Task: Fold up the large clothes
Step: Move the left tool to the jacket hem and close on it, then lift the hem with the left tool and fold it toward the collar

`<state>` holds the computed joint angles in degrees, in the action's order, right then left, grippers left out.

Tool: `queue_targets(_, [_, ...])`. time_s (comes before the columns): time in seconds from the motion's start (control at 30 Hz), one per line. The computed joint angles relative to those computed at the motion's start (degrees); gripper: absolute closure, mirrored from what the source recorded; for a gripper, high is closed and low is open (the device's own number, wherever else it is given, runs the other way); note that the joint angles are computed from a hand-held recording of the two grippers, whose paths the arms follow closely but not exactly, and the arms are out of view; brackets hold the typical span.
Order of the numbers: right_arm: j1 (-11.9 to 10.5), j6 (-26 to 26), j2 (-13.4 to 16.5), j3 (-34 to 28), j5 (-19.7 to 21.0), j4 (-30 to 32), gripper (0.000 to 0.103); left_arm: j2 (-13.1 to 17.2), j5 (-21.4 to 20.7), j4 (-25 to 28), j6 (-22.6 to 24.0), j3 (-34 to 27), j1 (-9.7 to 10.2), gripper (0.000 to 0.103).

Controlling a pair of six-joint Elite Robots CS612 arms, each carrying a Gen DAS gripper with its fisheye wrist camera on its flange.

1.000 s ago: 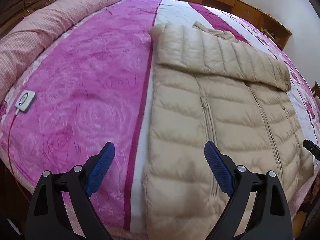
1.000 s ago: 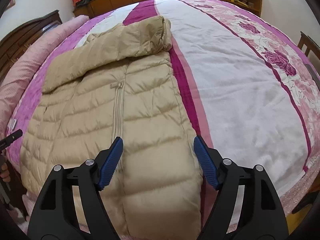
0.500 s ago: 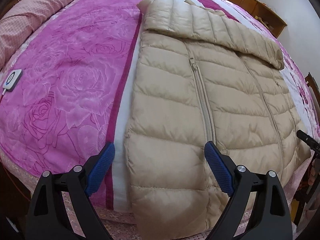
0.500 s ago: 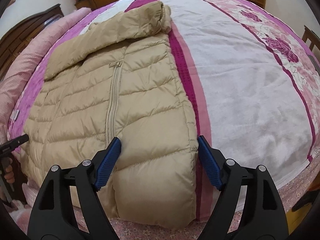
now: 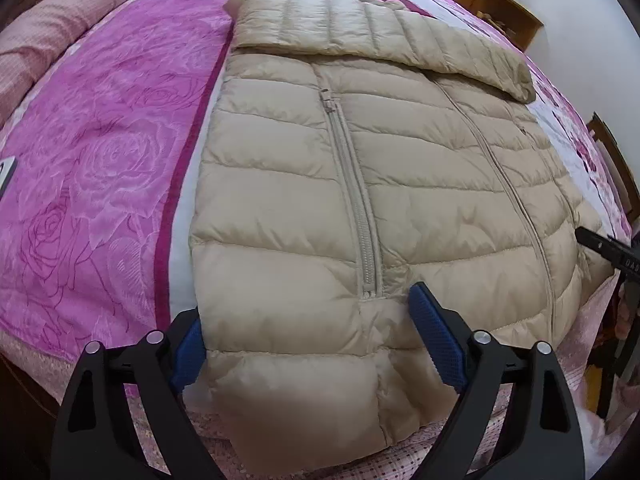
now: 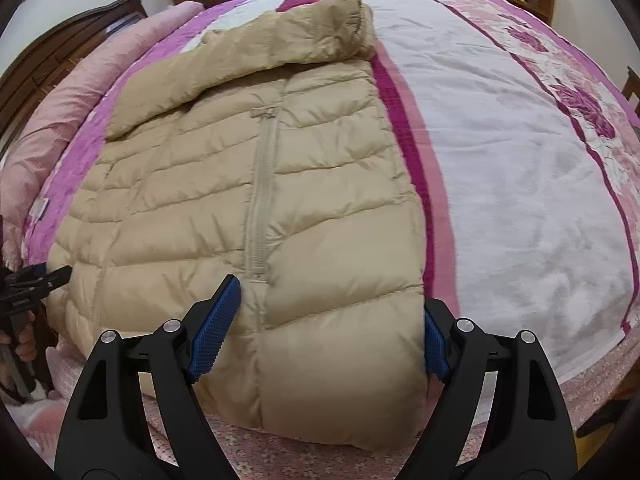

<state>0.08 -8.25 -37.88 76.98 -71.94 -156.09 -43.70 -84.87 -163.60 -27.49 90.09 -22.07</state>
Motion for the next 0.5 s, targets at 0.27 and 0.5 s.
queue_targets(0.27, [-0.22, -0.22, -0.16, 0.36, 2.62, -0.66, 0.042, 0.47, -2.73, -0.26, 0.14, -0.99, 0.5, 0.055])
queue_targets(0.5, [-0.43, -1.42, -0.55, 0.37, 2.28, 0.16, 0.079, -0.12, -3.58, 1.87, 5.48, -1.54, 0.13, 0.085])
